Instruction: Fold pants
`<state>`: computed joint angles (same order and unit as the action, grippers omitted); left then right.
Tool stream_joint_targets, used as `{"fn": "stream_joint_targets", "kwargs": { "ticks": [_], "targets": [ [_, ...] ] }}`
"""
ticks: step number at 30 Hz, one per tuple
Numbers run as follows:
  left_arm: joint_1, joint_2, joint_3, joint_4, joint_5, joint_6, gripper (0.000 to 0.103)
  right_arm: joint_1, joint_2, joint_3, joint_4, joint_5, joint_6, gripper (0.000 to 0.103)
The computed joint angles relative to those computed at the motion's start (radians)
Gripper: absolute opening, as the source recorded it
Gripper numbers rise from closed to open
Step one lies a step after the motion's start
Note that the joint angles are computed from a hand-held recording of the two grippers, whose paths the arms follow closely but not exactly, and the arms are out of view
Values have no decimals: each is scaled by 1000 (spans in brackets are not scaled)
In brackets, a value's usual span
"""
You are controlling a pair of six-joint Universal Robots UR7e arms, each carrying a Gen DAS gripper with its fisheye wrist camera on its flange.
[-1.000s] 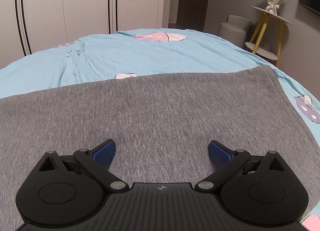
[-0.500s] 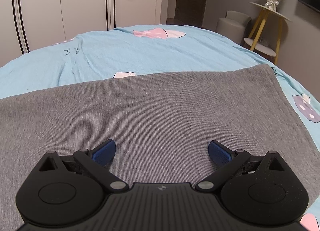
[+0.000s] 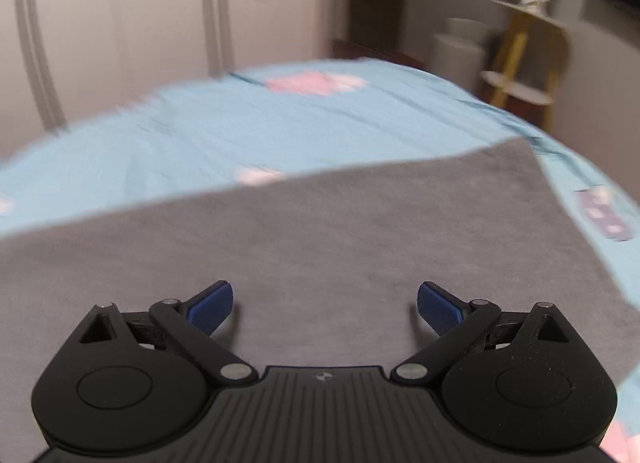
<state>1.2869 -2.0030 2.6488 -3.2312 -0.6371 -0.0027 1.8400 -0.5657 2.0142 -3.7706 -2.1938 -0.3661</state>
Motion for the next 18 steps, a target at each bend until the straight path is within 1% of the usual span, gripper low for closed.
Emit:
{"fn": "stream_joint_targets", "kwargs": {
  "ticks": [1, 2, 3, 4, 5, 6, 7, 8, 10, 11, 12, 13, 14, 16, 17, 18],
  "targets": [
    [31, 17, -25, 62, -64, -55, 100, 2, -14, 15, 33, 44, 11, 99],
    [67, 44, -56, 126, -121, -112, 100, 7, -22, 24, 70, 69, 14, 98],
    [96, 75, -91, 221, -145, -198, 100, 15, -22, 26, 99, 70, 10, 97],
    [108, 109, -118, 294, -127, -256, 100, 24, -17, 21, 125, 47, -1, 91],
    [89, 120, -125, 342, -83, -273, 100, 35, -6, 11, 148, 5, -21, 84],
    [65, 121, -129, 378, -43, -272, 100, 44, 6, 1, 167, -45, -44, 81],
    [46, 120, -134, 418, -7, -286, 100, 47, 15, -6, 179, -89, -59, 75],
    [36, 118, -140, 465, 18, -304, 100, 48, 20, -8, 174, -121, -76, 74],
    [47, 117, -145, 491, 11, -301, 100, 46, 15, -3, 157, -155, -81, 74],
    [41, 112, -138, 500, 18, -312, 100, 48, 19, -6, 141, -186, -84, 74],
    [31, 102, -137, 524, 31, -328, 100, 54, 29, -18, 127, -238, -89, 75],
    [30, 119, -147, 536, 42, -340, 100, 55, 34, -26, 119, -282, -91, 77],
    [20, 112, -149, 575, 58, -365, 100, 50, 32, -28, 119, -318, -76, 86],
    [8, 96, -146, 625, 77, -395, 100, 36, 2, -21, 156, -349, -4, 91],
    [0, 86, -144, 654, 94, -423, 100, 24, -21, -11, 184, -355, 58, 95],
    [3, 91, -140, 642, 102, -424, 100, 13, -44, 2, 202, -357, 106, 96]
  ]
}}
